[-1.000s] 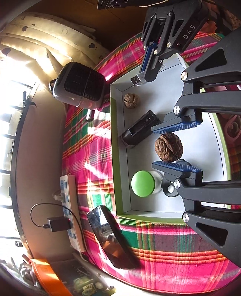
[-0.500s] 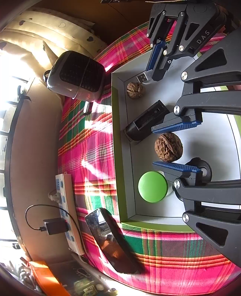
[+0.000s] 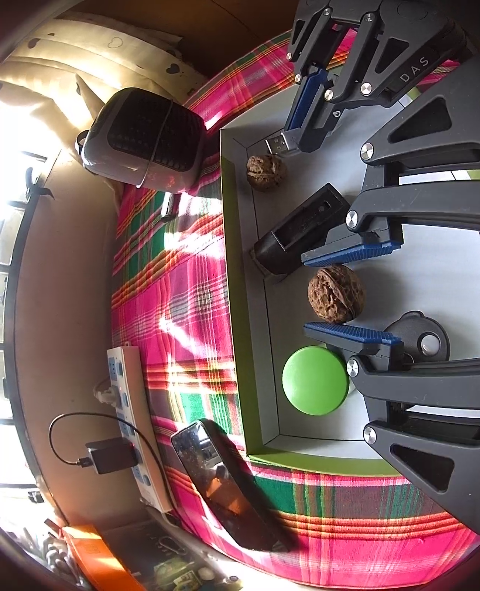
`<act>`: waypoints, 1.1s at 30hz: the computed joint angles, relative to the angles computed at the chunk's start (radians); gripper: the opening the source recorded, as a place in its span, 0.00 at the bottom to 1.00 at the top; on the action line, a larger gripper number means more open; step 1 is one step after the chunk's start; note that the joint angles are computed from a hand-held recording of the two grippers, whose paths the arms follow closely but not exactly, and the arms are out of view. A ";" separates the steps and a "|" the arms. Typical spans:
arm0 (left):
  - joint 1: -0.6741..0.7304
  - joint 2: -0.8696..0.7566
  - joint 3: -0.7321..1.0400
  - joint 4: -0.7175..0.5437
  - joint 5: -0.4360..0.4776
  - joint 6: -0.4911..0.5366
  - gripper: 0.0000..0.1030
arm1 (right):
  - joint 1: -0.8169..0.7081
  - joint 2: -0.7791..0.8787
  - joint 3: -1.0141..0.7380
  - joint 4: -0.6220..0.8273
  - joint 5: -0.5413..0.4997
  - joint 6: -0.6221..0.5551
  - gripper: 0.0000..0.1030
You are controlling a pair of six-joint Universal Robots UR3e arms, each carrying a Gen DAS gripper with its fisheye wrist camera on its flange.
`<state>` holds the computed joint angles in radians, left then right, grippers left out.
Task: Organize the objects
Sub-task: 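Open both tools to release the walnut and cable inside the box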
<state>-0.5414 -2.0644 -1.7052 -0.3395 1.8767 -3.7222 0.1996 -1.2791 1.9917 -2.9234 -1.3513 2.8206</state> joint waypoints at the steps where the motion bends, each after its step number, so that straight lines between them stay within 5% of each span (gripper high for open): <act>1: 0.001 -0.002 0.002 0.001 0.000 0.000 0.28 | 0.001 0.001 0.001 -0.004 -0.001 0.001 0.11; 21: 0.007 -0.005 0.012 -0.007 -0.006 0.003 0.30 | 0.011 0.005 0.015 -0.031 -0.009 0.008 0.12; 33: 0.011 0.012 -0.005 -0.003 -0.028 -0.008 0.34 | 0.013 -0.014 0.040 -0.050 -0.001 0.018 0.26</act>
